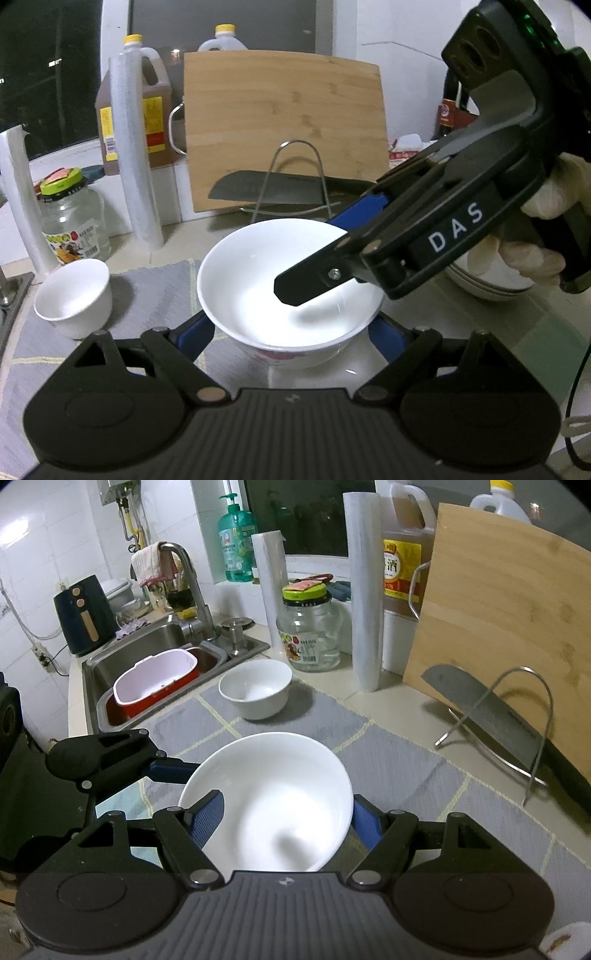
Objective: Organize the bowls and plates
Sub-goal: 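Lift the pink-flower bowl with the right gripper and carry it toward the large bowl, then lower the held bowl into the large white bowl with the right gripper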
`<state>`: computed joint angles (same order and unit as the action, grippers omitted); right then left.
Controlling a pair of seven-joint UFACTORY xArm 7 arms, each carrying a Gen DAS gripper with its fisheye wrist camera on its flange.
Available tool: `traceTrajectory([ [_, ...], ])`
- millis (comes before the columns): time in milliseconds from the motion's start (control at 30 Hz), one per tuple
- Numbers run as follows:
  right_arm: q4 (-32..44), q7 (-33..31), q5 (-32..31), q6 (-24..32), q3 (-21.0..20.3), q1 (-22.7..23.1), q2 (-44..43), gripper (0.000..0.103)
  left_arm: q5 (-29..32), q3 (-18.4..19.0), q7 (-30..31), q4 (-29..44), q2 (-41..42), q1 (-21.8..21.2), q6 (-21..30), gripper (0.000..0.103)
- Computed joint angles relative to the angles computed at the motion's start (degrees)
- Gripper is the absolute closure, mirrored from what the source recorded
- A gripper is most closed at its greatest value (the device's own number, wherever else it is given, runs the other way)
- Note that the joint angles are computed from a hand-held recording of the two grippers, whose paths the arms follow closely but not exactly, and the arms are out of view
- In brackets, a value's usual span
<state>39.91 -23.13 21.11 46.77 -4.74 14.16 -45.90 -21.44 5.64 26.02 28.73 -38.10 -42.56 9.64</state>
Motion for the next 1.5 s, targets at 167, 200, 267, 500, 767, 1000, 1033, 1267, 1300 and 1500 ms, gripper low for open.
traceTrajectory([
  [167, -1.7, 1.0, -0.8, 1.8, 0.2, -0.8, -2.5, 0.024, 0.2, -0.9, -0.6, -1.0, -1.2, -0.1, 1.0, 0.013],
  [200, -1.9, 1.2, -1.0, 2.1, 0.3, -0.9, -2.9, 0.024, 0.2, -1.1, -0.7, -1.2, -1.4, -0.1, 1.2, 0.013],
  [267, -2.4, 1.6, -1.3, 2.7, 0.4, -1.1, -3.7, 0.024, 0.1, -1.3, -1.0, -1.5, -1.7, -0.2, 1.7, 0.013],
  [500, -3.5, 2.7, -1.9, 4.9, 0.4, -1.3, -5.3, 0.024, 0.1, -1.8, -1.3, -2.0, -2.7, 0.0, 4.1, 0.013],
  [767, -4.4, 3.5, -1.9, 7.3, 0.5, -1.5, -6.6, 0.024, -0.5, -2.6, -0.6, -2.6, -4.1, 0.7, 7.2, 0.013],
  [1000, -5.0, 4.6, -2.1, 8.4, 0.7, -1.8, -7.4, 0.024, -1.2, -3.1, 0.1, -2.6, -4.6, 1.2, 9.0, 0.013],
  [1033, -5.1, 4.8, -2.2, 8.6, 0.8, -1.9, -7.5, 0.024, -1.2, -3.2, 0.3, -2.6, -4.6, 1.3, 9.1, 0.013],
  [1267, -5.9, 5.4, -2.2, 8.7, 0.9, -1.9, -8.2, 0.024, -1.6, -3.8, 0.9, -2.8, -4.8, 1.9, 9.9, 0.013],
  [1300, -5.9, 5.5, -2.3, 8.7, 0.9, -2.0, -8.2, 0.024, -1.6, -3.9, 1.0, -2.8, -4.9, 2.0, 10.0, 0.013],
  [1500, -6.0, 5.8, -2.3, 8.5, 0.8, -1.9, -8.1, 0.024, -1.2, -4.7, 1.1, -2.6, -4.6, 2.6, 10.0, 0.013],
])
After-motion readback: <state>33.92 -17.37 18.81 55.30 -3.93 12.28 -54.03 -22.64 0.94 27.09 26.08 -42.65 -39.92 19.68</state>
